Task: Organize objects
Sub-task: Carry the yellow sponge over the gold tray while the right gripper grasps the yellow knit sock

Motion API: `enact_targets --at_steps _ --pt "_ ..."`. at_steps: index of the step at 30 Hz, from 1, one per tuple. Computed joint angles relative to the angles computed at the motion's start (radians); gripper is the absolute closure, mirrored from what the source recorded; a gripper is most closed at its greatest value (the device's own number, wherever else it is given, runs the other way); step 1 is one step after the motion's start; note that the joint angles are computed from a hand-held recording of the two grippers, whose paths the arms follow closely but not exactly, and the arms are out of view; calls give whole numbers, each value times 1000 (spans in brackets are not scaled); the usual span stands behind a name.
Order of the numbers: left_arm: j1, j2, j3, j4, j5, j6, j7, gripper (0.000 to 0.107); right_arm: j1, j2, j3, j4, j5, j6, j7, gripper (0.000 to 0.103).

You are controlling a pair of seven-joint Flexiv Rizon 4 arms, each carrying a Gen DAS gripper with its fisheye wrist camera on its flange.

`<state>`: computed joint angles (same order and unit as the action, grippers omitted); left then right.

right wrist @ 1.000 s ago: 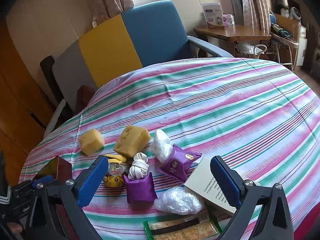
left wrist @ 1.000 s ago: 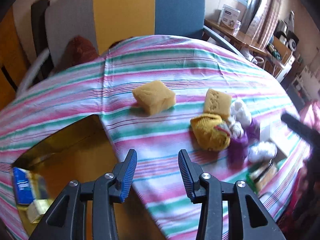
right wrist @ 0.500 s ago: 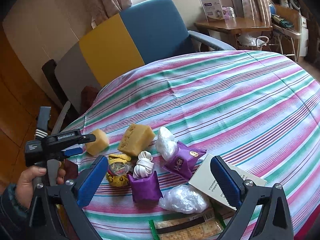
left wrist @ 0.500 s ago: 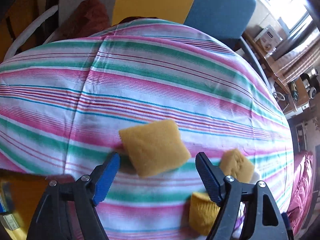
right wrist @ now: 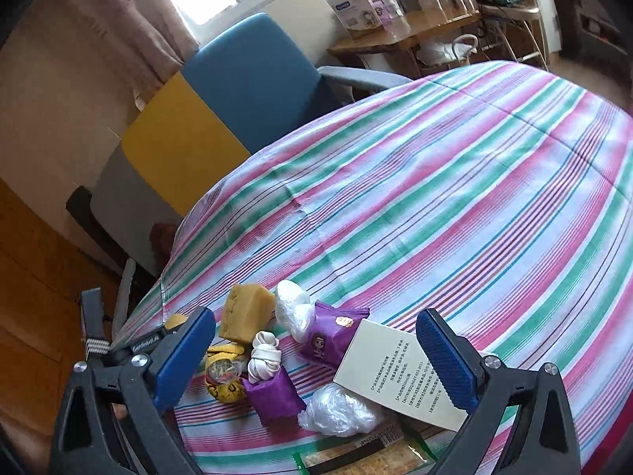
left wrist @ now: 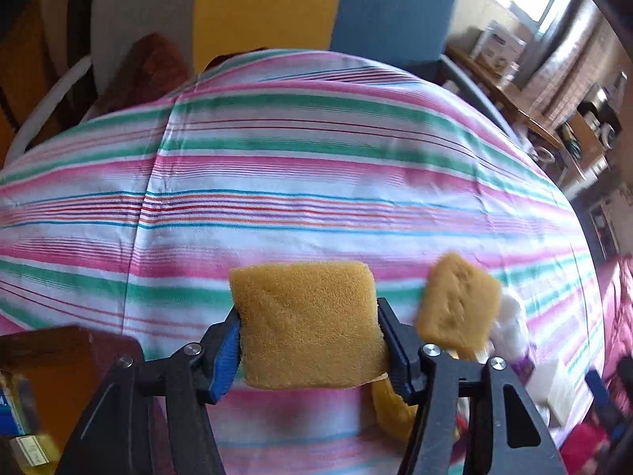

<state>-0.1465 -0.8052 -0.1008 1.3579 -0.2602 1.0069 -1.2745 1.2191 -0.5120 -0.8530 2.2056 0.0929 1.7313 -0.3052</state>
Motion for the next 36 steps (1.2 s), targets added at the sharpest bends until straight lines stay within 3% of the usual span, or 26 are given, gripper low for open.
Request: enact_targets --at_steps 2,6,10,13,16,22,29,31,33,36 --pt "37 72 -50 132 -18 78 75 45 -57 12 64 -10 -2 9 -3 1" --pt "104 180 -117 304 -101 139 190 45 -136 22 159 -45 -56 -5 -47 3" --pt "179 293 -187 479 -223 221 354 45 -156 18 186 -82 -158 -74 -87 10" --pt "209 368 -211 588 -321 262 457 45 -167 13 201 -105 -245 -124 -102 19" --pt "228 429 -216 672 -423 290 556 45 -223 13 275 -133 -312 -146 -124 23" --pt "219 497 -157 759 -559 290 661 45 -389 -30 482 -270 -425 -232 -194 24" --pt "188 541 -68 806 -691 260 727 44 -581 -165 732 -556 -483 -534 -318 27" --pt "179 552 -42 820 -718 257 737 44 -627 -207 800 -630 -483 -614 -363 60" --pt "176 556 -22 827 -742 255 745 44 -633 -226 818 -668 -516 -687 -366 64" --pt "177 564 1 841 -776 268 761 44 -641 -208 829 -636 -553 -633 -328 70"
